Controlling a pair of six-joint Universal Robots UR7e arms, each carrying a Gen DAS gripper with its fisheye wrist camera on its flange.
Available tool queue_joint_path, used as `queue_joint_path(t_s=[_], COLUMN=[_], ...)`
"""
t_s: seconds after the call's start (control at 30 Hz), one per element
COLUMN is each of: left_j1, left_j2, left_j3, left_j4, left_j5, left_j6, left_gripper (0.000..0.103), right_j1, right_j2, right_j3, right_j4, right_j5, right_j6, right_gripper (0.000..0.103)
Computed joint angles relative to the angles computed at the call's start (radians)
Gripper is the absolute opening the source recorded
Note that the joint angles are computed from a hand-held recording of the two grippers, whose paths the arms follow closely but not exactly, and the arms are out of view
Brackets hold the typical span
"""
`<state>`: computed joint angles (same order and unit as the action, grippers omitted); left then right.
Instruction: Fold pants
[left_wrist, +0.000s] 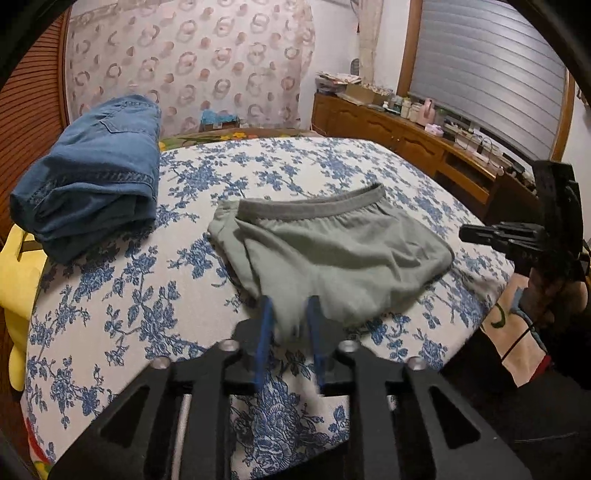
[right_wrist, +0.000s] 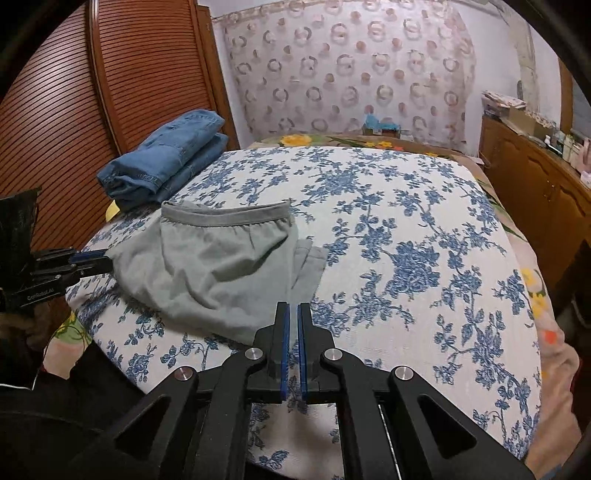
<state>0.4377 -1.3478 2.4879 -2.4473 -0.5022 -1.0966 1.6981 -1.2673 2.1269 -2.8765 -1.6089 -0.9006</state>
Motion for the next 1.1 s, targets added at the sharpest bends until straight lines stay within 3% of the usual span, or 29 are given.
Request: queue_joint_path(t_s=[0.2, 0.3, 0.53, 0.7, 1.1], left_j1=[0.024, 0.049, 0.133, 0.177, 0.240], left_j2=[-0.012, 0.004, 0.074, 0.111, 0.135], left_j3=[0.004, -0.003, -0.058, -0.099, -0.132], left_j4=[-0.067, -0.128, -0.264, -0.303, -0.304], left_j5=[0.016, 0.027, 0.035, 0.035, 0.041], left_j6=[0.046, 0.083, 0.249, 0.324, 0.353], left_gripper=[0.072, 0.073, 0.073, 0.073, 0.073], right_j1=[0.013, 0.029, 0.078, 0.103, 0.132], right_j2=[0.004, 0.032, 0.150, 0.215, 0.311], right_j3=[-0.002, -0.018, -0.104, -0.160, -0.279], right_j4=[-0.025, -0.034, -0.014, 0.004, 0.071], right_j5=[0.002, -0.010, -0.048, -0.074, -0.113], right_j6=[-0.016, -0.022, -0.024, -0.016, -0.011], right_gripper=[0.003, 0.009, 0.014, 0.021, 0.032])
